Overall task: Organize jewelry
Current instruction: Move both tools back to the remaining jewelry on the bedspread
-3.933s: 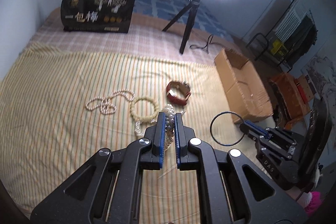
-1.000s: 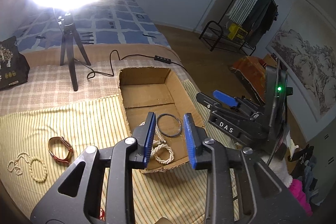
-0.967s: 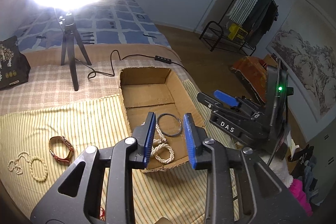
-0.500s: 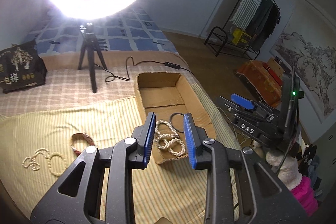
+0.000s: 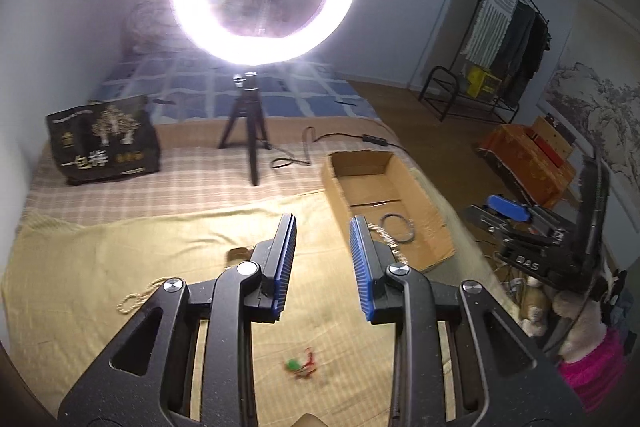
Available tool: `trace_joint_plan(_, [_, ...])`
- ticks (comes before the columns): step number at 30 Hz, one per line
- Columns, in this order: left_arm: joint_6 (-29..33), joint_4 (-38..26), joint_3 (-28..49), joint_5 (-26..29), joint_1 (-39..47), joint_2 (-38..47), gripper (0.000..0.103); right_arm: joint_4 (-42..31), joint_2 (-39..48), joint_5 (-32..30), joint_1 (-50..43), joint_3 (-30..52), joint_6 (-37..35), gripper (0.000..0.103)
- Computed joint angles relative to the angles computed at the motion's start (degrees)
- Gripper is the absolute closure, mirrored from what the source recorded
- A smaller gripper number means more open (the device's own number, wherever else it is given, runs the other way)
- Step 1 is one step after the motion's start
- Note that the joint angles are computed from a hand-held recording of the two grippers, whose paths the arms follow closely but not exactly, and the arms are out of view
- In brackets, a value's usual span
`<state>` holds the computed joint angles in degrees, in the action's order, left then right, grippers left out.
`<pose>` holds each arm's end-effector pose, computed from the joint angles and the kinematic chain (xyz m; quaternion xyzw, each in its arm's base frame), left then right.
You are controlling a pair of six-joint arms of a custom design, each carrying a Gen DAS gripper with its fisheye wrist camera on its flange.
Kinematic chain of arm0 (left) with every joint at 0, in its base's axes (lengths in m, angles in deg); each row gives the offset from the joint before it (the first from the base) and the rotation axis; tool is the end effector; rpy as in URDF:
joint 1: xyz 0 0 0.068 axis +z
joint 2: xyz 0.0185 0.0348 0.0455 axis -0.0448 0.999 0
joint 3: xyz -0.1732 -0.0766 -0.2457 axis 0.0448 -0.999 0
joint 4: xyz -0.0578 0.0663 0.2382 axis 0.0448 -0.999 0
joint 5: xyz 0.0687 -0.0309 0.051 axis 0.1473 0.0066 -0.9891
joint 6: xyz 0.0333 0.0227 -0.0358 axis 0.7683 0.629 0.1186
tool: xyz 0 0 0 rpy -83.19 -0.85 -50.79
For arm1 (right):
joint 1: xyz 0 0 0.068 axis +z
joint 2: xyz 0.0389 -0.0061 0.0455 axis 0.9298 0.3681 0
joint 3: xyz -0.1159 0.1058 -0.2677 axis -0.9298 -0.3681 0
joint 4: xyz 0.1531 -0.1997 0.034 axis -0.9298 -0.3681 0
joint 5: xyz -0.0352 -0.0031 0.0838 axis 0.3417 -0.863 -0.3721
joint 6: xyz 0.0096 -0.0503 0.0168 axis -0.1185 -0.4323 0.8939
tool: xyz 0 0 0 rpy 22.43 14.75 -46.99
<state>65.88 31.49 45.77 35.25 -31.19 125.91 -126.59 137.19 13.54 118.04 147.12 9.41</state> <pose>0.2055 -0.1112 0.4246 0.0645 0.9046 -0.1646 0.3879 0.1711 0.1746 0.4023 -0.0592 0.9075 0.0420 0.4137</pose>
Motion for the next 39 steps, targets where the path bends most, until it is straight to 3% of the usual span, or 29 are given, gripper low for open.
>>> trace_joint_plan(2, [1.3, 0.0, -2.0, 0.6, 1.8, -1.8, 0.055, -0.9, 0.4, 1.3, 2.7, 0.5, 1.5, 0.048])
trace_joint_plan(3, [2.3, 0.0, -3.2, 0.6, 2.9, -3.0, 0.053, -1.1, 0.6, 1.7, 3.7, 0.6, 2.0, 0.046])
trace_joint_plan(7, [6.1, -0.5, -6.8, 1.9, 8.0, -6.0, 0.053, -1.6, 1.8, 3.3, 8.6, 1.2, 3.9, 0.044])
trace_joint_plan(19, [14.7, 0.3, -16.9, 14.8, 28.2, -7.1, 0.053, 0.3, 7.1, 1.9, 17.1, -0.4, 7.5, 0.044])
trace_joint_plan(35, [21.4, 1.4, -23.0, 22.2, 42.6, -0.3, 0.053, 5.7, 14.7, -11.0, 17.7, -5.1, 4.7, 0.044])
trace_joint_plan(39, [22.2, 1.8, -23.9, 22.8, 45.2, 2.8, 0.061, 7.2, 16.9, -13.8, 17.8, -6.1, 3.5, 0.044])
